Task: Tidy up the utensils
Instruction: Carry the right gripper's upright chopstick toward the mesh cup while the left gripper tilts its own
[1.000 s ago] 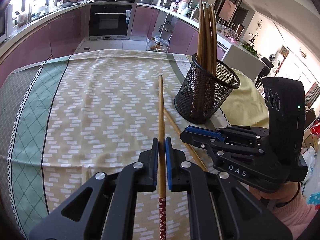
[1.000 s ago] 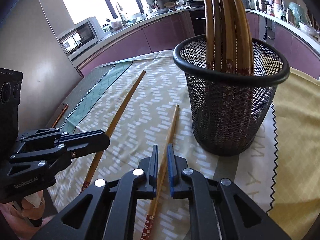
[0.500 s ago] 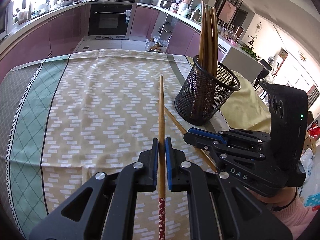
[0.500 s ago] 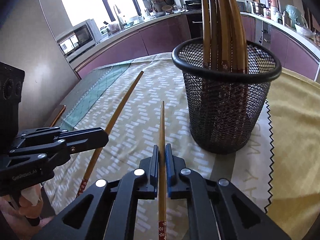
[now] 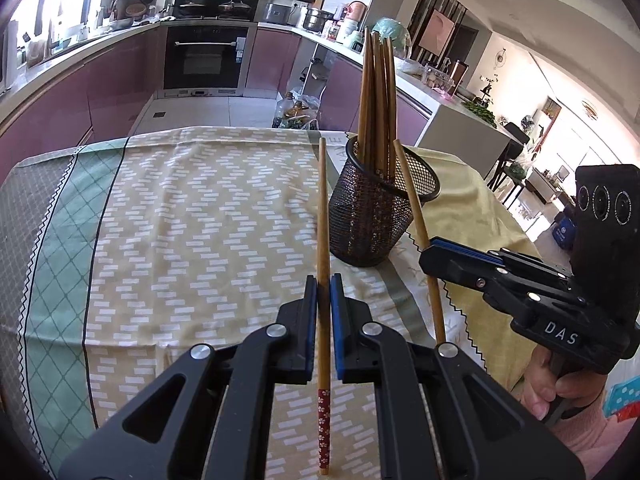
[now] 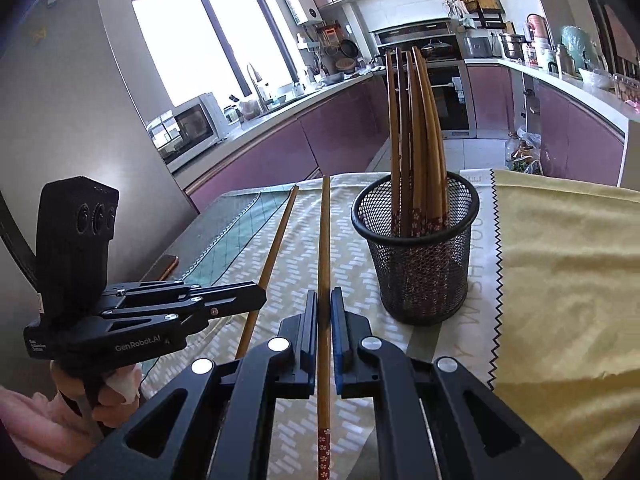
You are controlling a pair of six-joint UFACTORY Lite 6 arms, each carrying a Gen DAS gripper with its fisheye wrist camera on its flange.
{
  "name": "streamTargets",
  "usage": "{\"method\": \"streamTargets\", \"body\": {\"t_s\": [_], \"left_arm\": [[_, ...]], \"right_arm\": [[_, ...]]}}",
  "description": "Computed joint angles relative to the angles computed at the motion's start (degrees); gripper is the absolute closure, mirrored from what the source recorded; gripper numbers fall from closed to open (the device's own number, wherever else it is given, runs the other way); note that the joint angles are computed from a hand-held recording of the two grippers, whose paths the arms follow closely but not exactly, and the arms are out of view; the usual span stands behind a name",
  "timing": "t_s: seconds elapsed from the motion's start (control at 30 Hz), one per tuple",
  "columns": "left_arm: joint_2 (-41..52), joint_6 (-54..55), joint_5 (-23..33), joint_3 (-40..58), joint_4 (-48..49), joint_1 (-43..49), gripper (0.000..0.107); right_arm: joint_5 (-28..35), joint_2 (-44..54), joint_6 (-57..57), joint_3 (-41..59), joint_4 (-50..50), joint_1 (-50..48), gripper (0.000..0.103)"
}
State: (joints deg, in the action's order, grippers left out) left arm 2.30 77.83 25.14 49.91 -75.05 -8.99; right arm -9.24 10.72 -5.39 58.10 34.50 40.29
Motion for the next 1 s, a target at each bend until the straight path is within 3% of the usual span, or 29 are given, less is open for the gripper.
{"method": "streamTargets", "body": {"t_s": [0.27, 1.0], "left_arm": [[-2.5, -0.6, -0.2, -1.0, 0.5, -0.7, 0.099], [-7.0, -2.9, 0.1, -1.9, 2.7, -1.8, 0.099]], "right_arm": [[-0.9, -3.8, 4.1, -2.7, -4.3, -0.9, 0.097], [-3.2, -8.5, -3.6, -4.4, 2.6, -0.2, 0.097]]}}
